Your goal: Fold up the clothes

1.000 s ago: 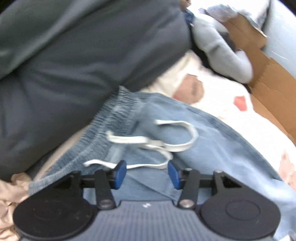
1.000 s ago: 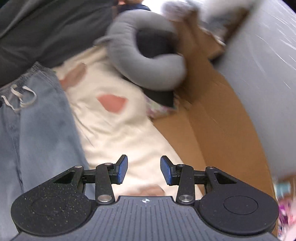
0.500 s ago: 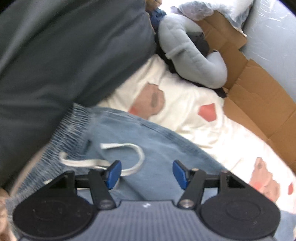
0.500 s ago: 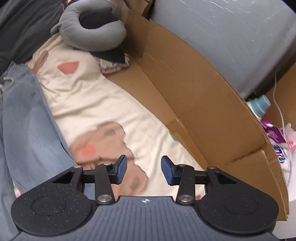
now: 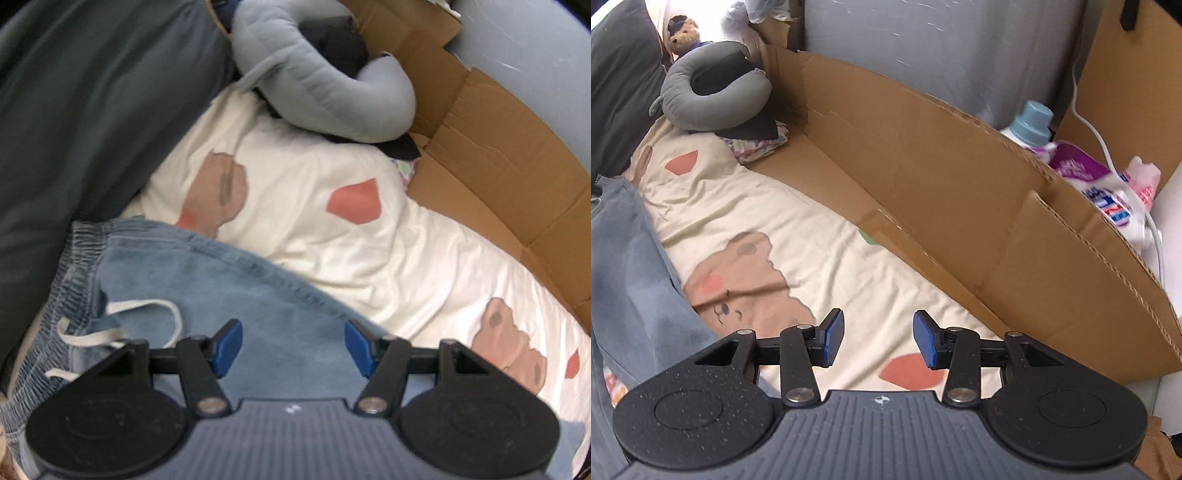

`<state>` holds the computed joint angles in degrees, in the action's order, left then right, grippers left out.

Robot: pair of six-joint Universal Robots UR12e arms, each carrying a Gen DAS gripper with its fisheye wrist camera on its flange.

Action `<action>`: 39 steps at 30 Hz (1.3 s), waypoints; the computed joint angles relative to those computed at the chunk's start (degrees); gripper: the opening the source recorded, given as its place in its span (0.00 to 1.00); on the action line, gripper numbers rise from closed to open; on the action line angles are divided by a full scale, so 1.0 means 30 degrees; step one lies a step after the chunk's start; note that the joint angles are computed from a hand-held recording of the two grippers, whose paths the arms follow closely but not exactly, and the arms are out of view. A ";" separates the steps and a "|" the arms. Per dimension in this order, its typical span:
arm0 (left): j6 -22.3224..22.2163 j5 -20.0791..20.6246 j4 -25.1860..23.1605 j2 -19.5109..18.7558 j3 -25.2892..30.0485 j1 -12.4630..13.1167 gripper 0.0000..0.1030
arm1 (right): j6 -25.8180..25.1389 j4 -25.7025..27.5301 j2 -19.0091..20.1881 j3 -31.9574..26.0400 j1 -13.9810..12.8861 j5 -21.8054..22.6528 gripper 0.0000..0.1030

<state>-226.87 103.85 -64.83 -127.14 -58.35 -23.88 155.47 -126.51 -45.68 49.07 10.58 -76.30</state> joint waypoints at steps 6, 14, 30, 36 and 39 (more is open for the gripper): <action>0.0121 -0.0763 -0.2532 -0.1886 0.3794 -0.0122 0.62 | -0.0389 0.0000 -0.0212 0.1155 -0.0759 0.1513 0.47; 0.1090 -0.1921 -0.3003 -0.3681 0.6402 -0.0348 0.63 | -0.2352 0.1646 -0.0332 0.1663 -0.1404 0.1438 0.39; 0.0365 -0.3688 -0.0780 -0.4466 0.5437 -0.0411 0.62 | 0.3237 0.1416 -0.1118 0.4302 -0.1442 -0.1235 0.47; -0.0162 -0.5189 -0.0067 -0.4399 0.4555 -0.0352 0.61 | 0.4598 0.1180 -0.1610 0.5459 -0.1225 -0.1414 0.46; -0.1024 -0.5768 0.0623 -0.4171 0.3745 -0.0260 0.48 | 0.4597 0.1208 -0.1834 0.5782 -0.1169 -0.1486 0.13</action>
